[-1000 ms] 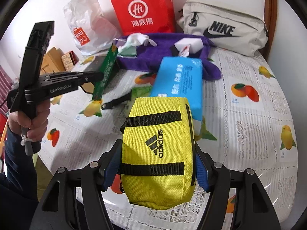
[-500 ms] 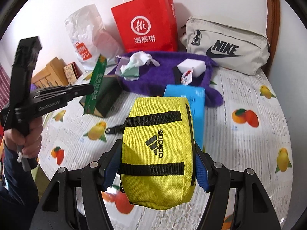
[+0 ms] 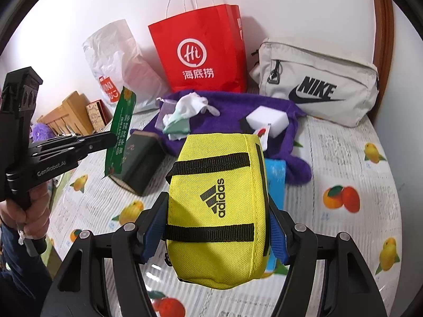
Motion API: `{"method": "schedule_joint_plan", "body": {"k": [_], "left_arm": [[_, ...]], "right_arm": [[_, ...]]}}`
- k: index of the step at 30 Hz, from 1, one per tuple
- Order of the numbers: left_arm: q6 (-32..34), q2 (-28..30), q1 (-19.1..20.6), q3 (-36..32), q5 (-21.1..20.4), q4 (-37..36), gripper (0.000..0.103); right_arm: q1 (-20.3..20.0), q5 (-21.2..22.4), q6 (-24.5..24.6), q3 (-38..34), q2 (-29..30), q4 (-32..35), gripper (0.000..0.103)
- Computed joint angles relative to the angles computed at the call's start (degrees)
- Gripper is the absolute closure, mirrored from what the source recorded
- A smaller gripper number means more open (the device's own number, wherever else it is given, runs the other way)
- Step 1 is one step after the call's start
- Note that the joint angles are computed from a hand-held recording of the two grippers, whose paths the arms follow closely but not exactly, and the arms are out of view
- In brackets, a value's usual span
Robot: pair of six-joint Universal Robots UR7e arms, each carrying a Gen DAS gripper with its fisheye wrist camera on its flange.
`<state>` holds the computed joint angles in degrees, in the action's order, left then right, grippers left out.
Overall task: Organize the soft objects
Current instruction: 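Carry the yellow pouch and green packet toward the purple towel with both tools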
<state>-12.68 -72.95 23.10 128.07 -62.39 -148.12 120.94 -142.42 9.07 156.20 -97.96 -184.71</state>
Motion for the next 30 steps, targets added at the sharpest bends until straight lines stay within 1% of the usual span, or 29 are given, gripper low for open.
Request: {"method": "schedule_joint_plan", "body": {"k": [5,12,19,21,30], "left_arm": [[1.0,1.4,0.9,-1.7,0.5,-0.5,0.099],[2.2,2.9,2.2,-3.9,1.4,-1.0,0.099],[3.2,5.0,3.9,-5.9,1.7,-2.6,0.099],[3.3,5.5,4.4,-6.5,1.8,-2.8,0.099],[5.9,9.5,7.4,-9.5,1.9,-4.5,0.099]], "right_arm": [[-2.8,2.2,-3.3,-1.3,1.1,-3.0,0.036],[-5.6,4.5,-6.8,-3.5,3.4,-6.2,0.036],[-8.7,6.8,-9.1,-5.9,4.4,-7.9,0.036],[-9.2,6.7,-9.5,-6.6,4.9,-8.4,0.036],[-13.3,9.2,-12.0,-9.3,6.3,-10.0,0.036]]}}
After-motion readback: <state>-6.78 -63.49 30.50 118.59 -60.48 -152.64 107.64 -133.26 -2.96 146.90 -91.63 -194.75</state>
